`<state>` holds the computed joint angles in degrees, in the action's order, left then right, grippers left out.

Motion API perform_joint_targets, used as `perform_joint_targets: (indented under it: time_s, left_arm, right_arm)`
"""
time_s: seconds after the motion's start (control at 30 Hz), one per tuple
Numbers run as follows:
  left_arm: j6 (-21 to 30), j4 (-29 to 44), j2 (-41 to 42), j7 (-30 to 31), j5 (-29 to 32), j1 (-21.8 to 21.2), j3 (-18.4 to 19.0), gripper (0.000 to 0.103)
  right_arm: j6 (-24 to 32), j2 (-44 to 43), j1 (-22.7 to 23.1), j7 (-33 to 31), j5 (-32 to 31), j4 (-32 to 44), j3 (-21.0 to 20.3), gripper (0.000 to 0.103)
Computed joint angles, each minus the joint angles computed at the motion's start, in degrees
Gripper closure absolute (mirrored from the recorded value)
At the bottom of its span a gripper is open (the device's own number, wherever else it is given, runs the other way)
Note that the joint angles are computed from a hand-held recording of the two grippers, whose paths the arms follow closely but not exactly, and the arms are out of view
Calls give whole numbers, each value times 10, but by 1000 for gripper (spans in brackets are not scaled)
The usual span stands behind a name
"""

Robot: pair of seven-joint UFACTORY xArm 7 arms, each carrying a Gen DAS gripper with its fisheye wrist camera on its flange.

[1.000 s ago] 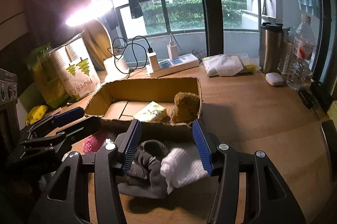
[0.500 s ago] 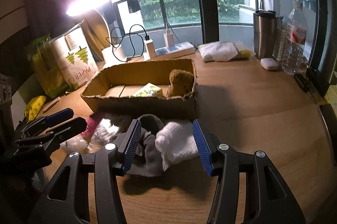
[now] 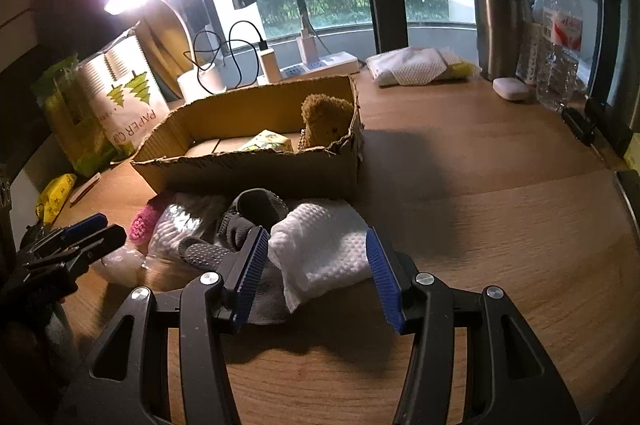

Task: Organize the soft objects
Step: 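Grasp the pink plush with the left tool while the right tool grasps the white mesh cloth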

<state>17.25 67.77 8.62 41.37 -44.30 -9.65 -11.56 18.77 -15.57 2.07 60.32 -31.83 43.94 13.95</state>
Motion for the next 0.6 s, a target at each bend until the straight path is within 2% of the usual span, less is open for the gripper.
perform_joint_targets:
  time_s: [0.3,0.6]
  left_arm:
    - [12,59,63,-116,121,-1,15,29]
    - [46,108,110,-195,208,8,12,29]
  right_arm:
    - [-1,39,9,-11,7,18,-19,49]
    - [-4,83,30,-38,36,42,-46,48]
